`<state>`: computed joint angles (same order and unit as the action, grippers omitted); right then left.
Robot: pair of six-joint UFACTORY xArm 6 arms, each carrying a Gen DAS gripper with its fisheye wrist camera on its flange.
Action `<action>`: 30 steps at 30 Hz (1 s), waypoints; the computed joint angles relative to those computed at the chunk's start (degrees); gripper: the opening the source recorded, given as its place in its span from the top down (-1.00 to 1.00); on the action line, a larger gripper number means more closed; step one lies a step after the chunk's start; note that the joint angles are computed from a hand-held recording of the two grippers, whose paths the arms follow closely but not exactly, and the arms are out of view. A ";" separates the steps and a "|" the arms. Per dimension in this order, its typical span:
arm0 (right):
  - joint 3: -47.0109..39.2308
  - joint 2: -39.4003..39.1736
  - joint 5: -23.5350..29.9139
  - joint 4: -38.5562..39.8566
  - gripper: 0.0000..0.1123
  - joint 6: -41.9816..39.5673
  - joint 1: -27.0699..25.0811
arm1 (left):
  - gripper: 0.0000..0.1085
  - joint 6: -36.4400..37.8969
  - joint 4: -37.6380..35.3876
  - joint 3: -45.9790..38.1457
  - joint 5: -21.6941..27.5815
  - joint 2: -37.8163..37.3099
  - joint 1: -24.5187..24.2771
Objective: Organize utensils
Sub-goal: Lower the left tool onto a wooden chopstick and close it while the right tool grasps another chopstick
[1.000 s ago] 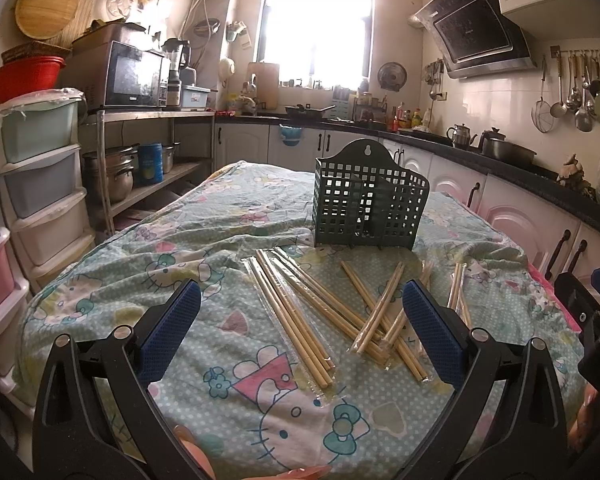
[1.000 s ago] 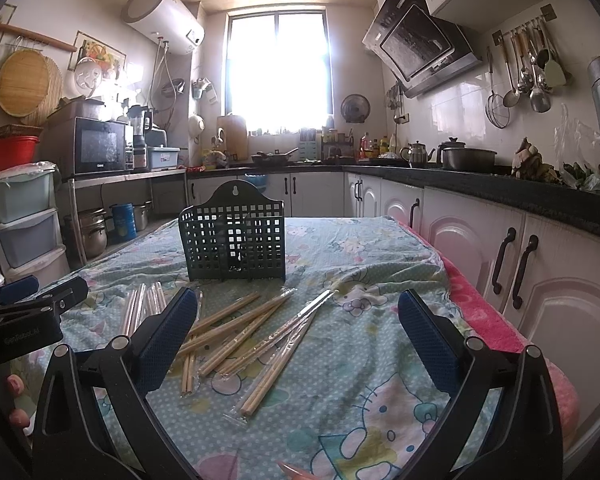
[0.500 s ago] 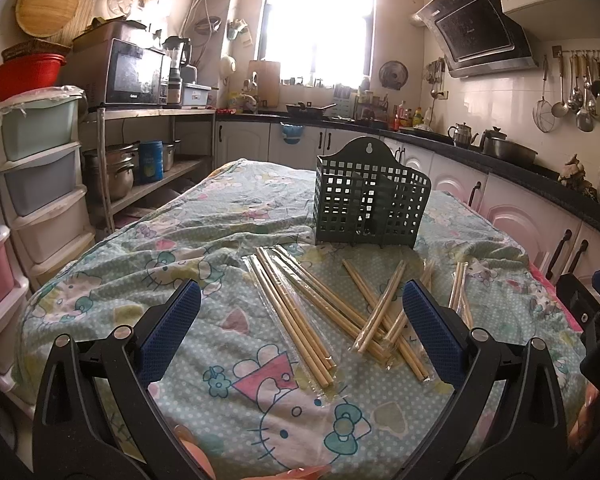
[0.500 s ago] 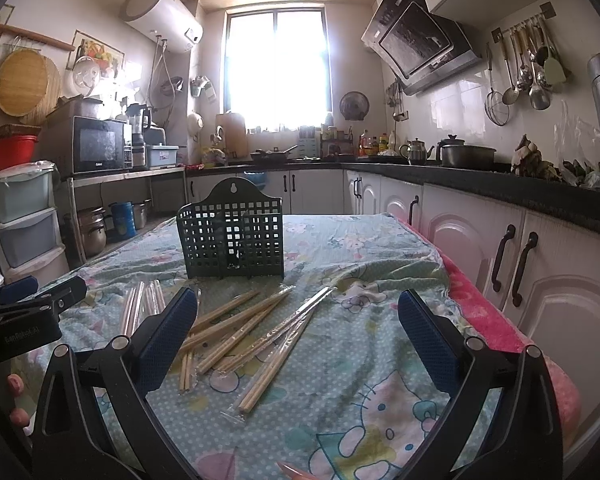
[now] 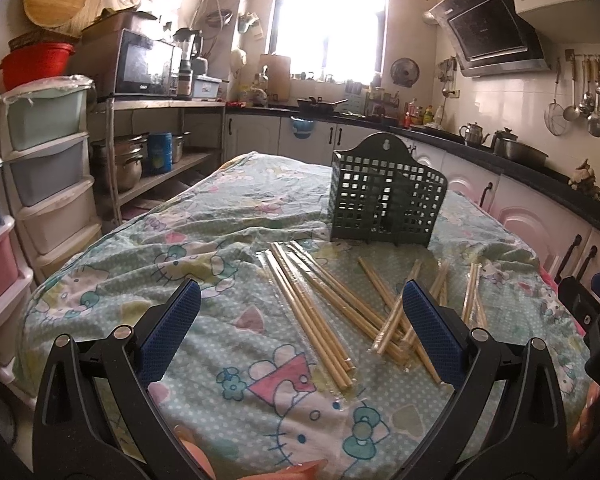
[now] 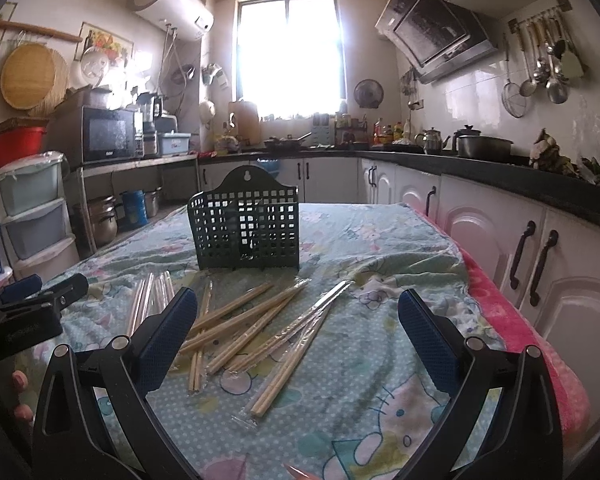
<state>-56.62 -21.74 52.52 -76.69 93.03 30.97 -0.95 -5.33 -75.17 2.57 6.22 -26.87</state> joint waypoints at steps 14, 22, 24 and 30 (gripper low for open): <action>-7.73 8.49 -16.82 23.62 -0.74 -21.20 -12.01 | -0.71 2.62 -4.41 -12.85 12.91 7.31 4.06; -12.64 14.54 -18.40 44.51 -0.53 -38.46 -16.54 | -0.71 5.97 -7.22 -25.51 24.53 15.34 4.70; -13.46 15.56 -18.12 47.86 -0.52 -41.45 -17.28 | -0.70 7.14 -7.29 -28.84 27.19 17.66 4.60; -16.24 18.12 -16.49 52.31 -0.35 -46.77 -19.27 | -0.35 10.22 -10.95 -44.80 39.06 27.49 5.07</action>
